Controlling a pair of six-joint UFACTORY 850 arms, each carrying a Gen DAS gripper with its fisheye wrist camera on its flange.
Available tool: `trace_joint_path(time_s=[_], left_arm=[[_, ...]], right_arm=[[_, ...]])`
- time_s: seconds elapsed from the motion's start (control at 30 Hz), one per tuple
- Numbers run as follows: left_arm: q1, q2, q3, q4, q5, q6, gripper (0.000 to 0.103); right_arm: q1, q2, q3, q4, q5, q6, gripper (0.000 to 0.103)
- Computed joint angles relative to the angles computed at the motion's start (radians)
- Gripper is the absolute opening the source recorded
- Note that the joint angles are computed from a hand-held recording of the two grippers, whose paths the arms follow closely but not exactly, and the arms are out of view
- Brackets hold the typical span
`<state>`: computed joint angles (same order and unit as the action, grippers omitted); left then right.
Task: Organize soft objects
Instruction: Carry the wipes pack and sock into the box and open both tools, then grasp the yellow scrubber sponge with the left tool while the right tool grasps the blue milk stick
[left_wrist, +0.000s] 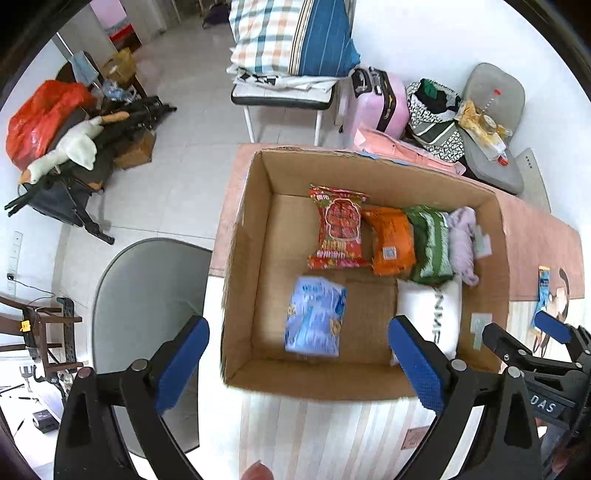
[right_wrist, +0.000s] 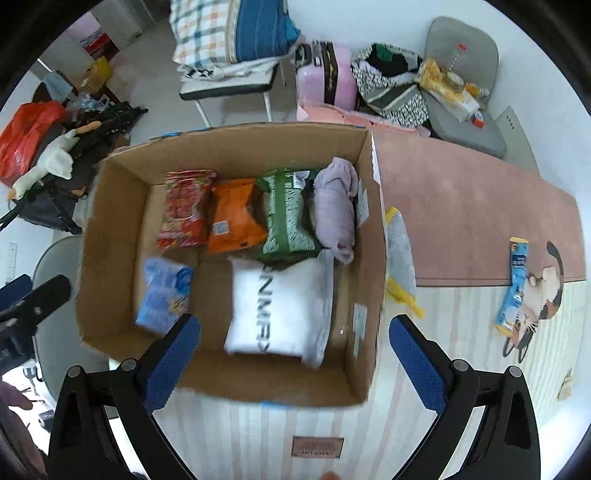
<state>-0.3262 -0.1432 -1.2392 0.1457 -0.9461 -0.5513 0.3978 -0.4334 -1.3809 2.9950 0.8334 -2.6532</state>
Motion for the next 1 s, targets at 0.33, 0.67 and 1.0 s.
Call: trace_joint_path(time_s=[0.33, 0.67, 1.0], left_arm=[[-0.097, 0.196, 0.08, 0.121, -0.022, -0.171, 0.099], [-0.172, 0.259, 0.066, 0.155, -0.072, -0.321, 0.099], [-0.26, -0.025, -0.251, 0.038, -0.009, -0.231, 0.099]], right_arm=[[0.069, 0.251, 0.157, -0.078, -0.043, 0.113, 0.103], [0.048, 0.381, 0.217, 0.02, -0.087, 0.032, 0.103], [-0.232, 0.471, 0.276, 0.068, -0.112, -0.048, 0.103]])
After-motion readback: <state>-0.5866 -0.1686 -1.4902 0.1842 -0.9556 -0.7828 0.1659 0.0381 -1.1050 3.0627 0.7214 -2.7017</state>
